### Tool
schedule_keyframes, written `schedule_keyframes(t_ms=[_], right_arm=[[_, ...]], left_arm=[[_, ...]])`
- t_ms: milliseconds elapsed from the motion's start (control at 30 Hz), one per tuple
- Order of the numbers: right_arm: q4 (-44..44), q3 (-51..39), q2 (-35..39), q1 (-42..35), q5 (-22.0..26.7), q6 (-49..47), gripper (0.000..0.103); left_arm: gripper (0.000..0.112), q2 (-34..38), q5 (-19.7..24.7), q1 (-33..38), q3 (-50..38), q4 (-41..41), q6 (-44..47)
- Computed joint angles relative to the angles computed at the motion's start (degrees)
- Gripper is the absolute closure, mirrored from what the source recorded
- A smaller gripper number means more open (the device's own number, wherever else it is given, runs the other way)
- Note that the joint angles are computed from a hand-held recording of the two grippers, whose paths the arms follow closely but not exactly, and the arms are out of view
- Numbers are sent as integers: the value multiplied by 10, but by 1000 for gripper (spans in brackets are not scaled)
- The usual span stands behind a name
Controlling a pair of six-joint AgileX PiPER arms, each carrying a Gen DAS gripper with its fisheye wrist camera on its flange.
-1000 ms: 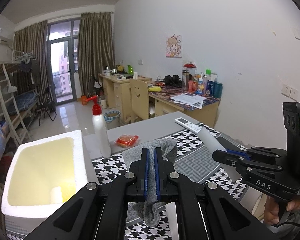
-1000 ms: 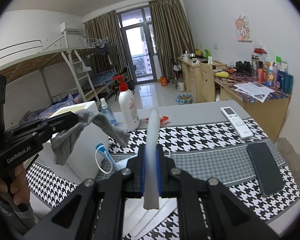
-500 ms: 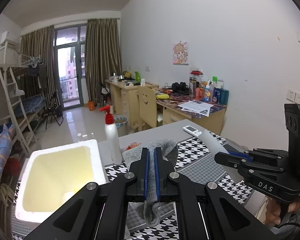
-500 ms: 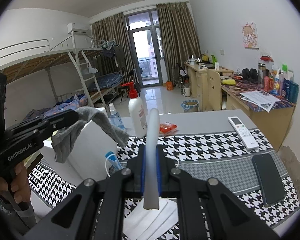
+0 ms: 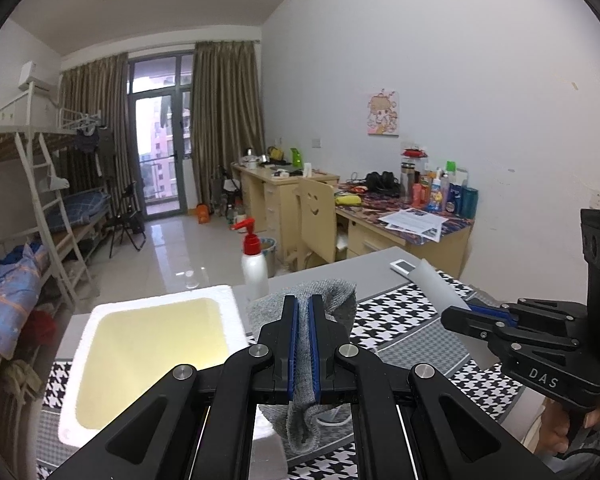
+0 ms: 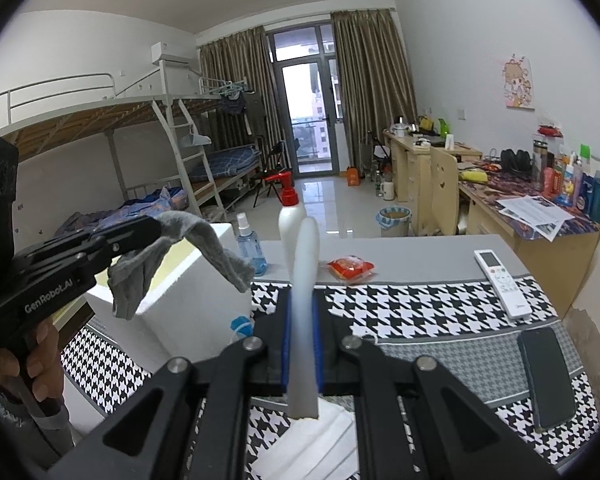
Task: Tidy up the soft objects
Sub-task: 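Carry the grey sock and white foam stick over the white foam box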
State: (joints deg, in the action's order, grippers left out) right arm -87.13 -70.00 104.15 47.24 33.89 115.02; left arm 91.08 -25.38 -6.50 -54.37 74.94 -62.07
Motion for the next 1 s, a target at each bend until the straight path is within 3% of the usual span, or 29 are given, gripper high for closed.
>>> schedule_keyframes(t_ms=[233,1000], right_arm=[[3,-20,7,3,-3,-15,91],[26,-113,57,-1,-46,-95,91]], left_arm=[[106,-4,-15,24,-2,5,-12],[106,-1,12,61,-23,-61,26]])
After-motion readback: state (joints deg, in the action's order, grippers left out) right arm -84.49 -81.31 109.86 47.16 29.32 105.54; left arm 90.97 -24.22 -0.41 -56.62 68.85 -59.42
